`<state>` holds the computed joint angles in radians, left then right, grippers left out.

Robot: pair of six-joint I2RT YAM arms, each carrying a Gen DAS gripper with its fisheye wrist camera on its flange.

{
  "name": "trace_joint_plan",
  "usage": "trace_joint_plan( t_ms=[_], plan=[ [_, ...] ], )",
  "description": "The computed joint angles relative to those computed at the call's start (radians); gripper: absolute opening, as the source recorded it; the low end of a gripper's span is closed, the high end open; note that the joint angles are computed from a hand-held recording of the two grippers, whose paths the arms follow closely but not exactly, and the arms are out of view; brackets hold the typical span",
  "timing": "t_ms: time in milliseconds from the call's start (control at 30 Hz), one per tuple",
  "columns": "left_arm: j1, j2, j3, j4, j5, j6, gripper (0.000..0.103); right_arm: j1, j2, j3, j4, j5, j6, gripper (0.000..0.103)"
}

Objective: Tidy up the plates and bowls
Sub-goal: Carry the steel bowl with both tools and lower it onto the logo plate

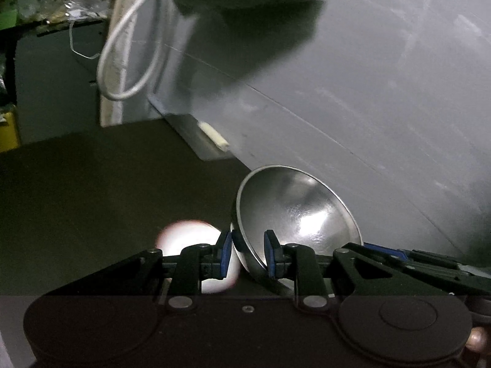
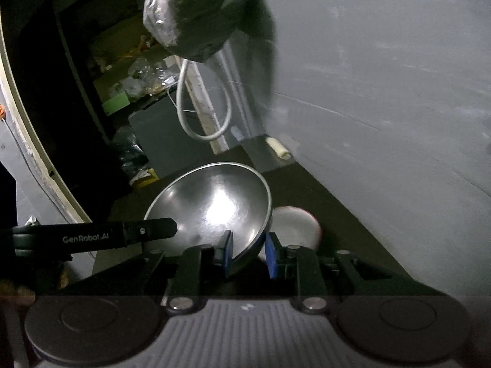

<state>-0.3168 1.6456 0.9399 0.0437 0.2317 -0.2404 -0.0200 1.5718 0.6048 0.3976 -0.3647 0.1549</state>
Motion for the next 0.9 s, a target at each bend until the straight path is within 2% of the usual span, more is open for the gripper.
trace_joint_plan(
  t_ms=[167, 400, 700, 900],
  plan=[
    [-0.123, -0.041, -0.054, -0.016, -0.051, -0.045, 0.024, -0.138, -0.125, -0.104, -0.109, -0.086, -0.073, 0.026],
    [-0.247, -0.032, -0.082, -0.036, -0.100, -0.102, 0.024, -0.300, -0.182, -0.165, -0.245, -0.193, -0.212, 0.026],
    [-0.310, -0.058, -0.140, -0.085, -0.154, -0.133, 0.024, -0.392, -0.190, -0.186, -0.433, -0.290, -0.395, 0.026],
    [-0.331, -0.087, -0.186, -0.124, -0.173, -0.160, 0.024, -0.416, -0.186, -0.177, -0.539, -0.309, -0.507, 0.026]
  ],
)
